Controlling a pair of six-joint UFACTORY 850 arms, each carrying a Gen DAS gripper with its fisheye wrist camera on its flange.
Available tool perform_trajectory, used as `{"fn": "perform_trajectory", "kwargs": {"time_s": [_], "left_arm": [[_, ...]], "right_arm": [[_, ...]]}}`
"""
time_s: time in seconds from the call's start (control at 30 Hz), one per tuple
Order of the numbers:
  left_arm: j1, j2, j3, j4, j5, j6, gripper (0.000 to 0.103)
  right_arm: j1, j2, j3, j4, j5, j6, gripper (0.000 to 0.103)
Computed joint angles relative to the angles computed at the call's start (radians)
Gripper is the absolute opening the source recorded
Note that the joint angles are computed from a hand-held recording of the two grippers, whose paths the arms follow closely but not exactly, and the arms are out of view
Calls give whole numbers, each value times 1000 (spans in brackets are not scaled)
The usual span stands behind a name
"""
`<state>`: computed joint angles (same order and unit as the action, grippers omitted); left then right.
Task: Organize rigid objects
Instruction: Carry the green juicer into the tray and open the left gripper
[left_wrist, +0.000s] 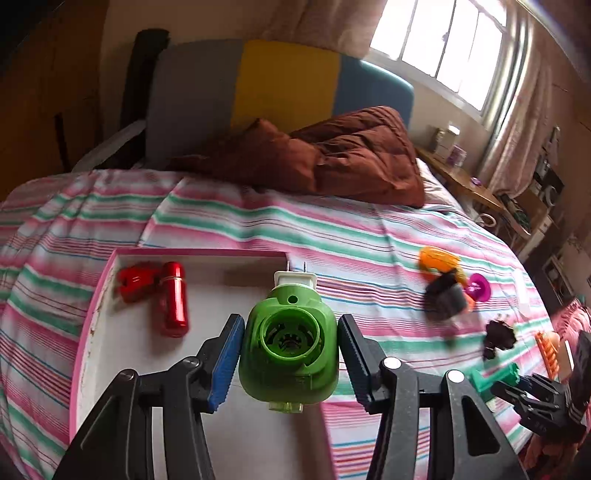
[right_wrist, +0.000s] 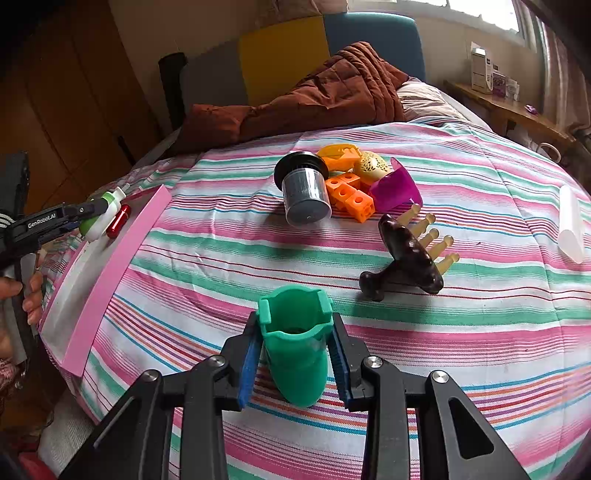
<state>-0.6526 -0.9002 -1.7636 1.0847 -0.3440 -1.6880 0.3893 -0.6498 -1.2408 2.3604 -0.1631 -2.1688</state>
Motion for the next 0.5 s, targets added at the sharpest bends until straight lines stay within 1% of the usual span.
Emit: {"fn": "perform_trajectory", "kwargs": {"time_s": [0.1,0.2,0.27,0.4,0.43,0.5], "left_arm": [[18,-35,-43,-111,-40,110,53],[28,-97,-129,-245,-127,253,53],[41,-134,-179,-303,-164,305,53],[59,-172,-232,-356,-185,342,53],[63,-174,-234,-358,-176,336,53],[69,-159,-210,-356,-126,320,53]], "right_arm": [[0,-1,0,-1,-2,2,35],[0,-3,-3,-12,-3,9,35],[1,-3,-2,-4,-2,-2,35],[0,-4,-3,-22,-6,14,35],[0,-3,-2,-23,-7,15,35],[0,-3,-2,-23,-9,18,35]]}}
